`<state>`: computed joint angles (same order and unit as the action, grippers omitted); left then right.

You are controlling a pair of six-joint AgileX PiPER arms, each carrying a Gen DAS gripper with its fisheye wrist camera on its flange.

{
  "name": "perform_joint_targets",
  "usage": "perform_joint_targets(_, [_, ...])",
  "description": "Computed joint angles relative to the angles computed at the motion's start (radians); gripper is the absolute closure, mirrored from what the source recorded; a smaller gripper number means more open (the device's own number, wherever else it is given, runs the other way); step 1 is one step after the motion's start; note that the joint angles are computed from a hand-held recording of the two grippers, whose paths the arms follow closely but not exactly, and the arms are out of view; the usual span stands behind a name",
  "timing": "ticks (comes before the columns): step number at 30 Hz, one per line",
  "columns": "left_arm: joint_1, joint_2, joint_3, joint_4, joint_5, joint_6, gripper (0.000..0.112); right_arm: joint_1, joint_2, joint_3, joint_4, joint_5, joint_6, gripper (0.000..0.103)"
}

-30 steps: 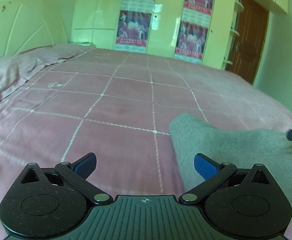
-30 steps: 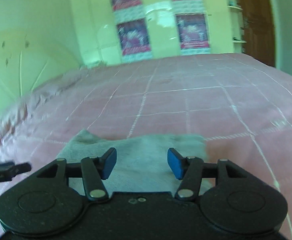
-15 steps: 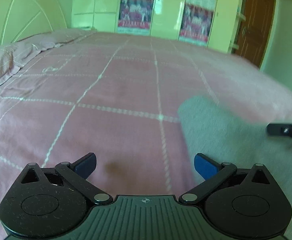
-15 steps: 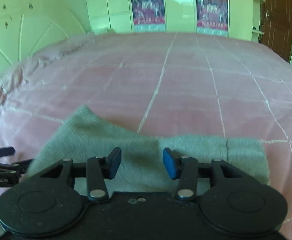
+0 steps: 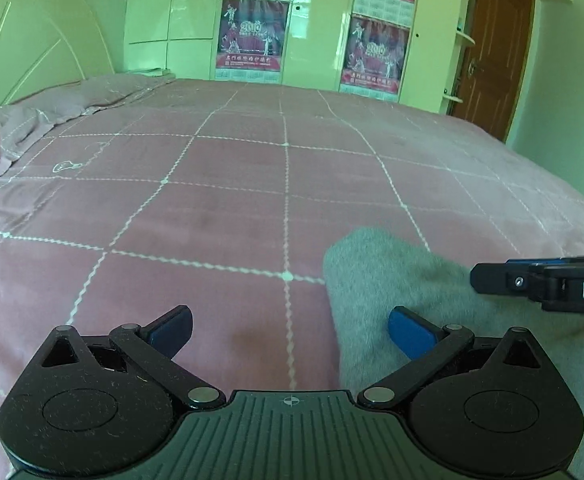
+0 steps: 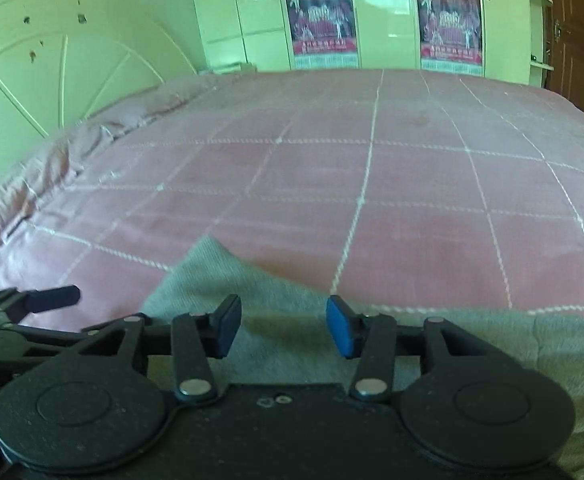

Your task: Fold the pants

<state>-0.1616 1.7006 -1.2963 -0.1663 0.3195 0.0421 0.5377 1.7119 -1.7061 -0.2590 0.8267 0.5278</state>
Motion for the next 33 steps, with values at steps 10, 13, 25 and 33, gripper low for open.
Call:
perform_joint_targets(10, [0.003,0.024,-0.051,0.042,0.092,-0.008,0.009,-0.058,-0.127,0.158,0.009,-0.070,0.067,0.060])
perform_joint_targets(13, [-0.003,-0.025,-0.017,0.085,0.096,-0.026,0.009,-0.078,-0.274,0.298,-0.010,-0.120,0.112,0.059])
perform_joint_targets(25, [0.017,-0.263,0.220,-0.027,0.083,0.076,0.009,-0.087,-0.633,0.546,-0.170,-0.011,0.206,0.053])
perform_joint_targets(33, [0.004,-0.347,0.384,-0.048,0.025,0.107,0.009,-0.186,-0.666,0.707,-0.020,-0.080,0.167,0.043])
